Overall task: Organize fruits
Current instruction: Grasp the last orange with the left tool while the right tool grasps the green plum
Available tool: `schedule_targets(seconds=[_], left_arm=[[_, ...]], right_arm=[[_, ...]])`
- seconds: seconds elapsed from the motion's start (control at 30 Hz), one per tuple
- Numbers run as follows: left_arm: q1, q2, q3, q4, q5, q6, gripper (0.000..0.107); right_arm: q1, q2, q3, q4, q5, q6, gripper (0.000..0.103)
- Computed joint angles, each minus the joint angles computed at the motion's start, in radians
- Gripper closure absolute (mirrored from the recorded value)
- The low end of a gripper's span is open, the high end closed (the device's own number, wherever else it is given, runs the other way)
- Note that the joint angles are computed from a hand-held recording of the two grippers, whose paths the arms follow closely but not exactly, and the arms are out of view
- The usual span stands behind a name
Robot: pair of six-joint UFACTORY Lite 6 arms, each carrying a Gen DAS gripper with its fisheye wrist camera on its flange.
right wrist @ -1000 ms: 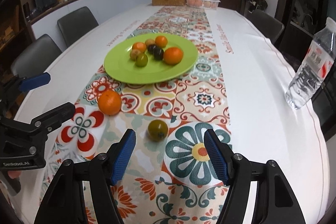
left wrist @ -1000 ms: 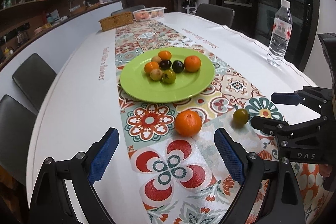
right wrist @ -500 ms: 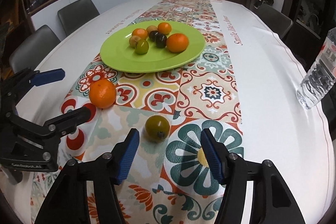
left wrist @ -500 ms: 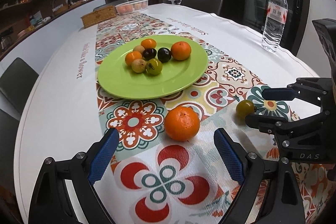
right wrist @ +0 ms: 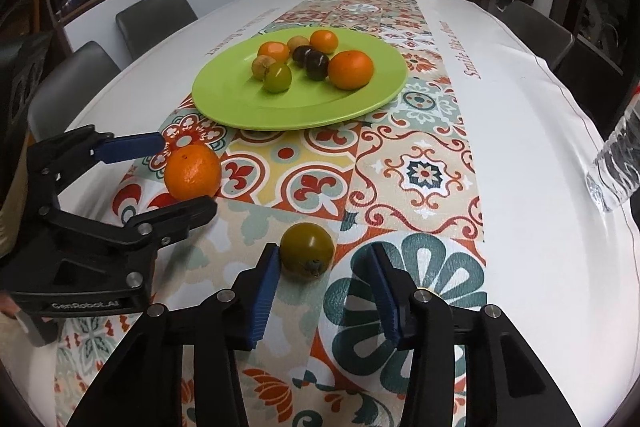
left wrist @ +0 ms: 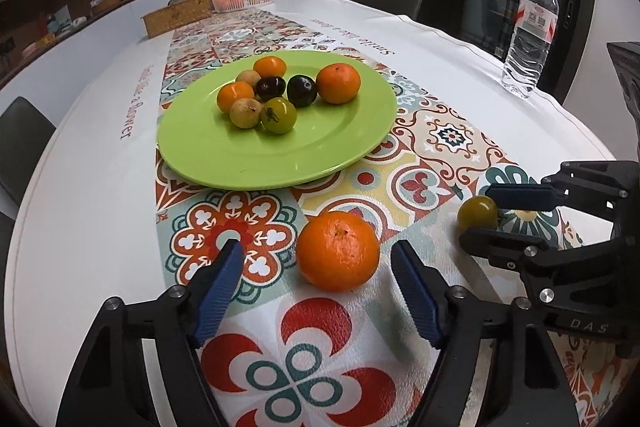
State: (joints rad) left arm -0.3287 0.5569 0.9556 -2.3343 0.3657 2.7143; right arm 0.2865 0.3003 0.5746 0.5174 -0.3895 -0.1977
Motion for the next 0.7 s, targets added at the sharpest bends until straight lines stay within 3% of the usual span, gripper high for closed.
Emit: schedule_targets(seconds=[0.1,0.23,0.33,0.7], left_arm=[[0.0,0.014,0.023,0.068,-0.01,-0.08,0.047],[-0.004,0.019,0.034,0.107,-0.019,-0.131,0.058],[-0.008,0.009,0.027,0.127,-0.017,-0.152,0.067],[-0.025,-0.075,-0.045,0.045,-0.034,-0.11,0.067]], right_arm=[[-0.003,0.006,0.007,-0.021,0.002,0.015,0.062],[-0.01,0.011,0.011,-0.068,0.005,0.043,0.074],[-0.017,0.006,0.006,-0.096,0.006,0.066,0.075],[-0.022,-0.052,-0.028,-0.097,0.001,0.056,0.075]])
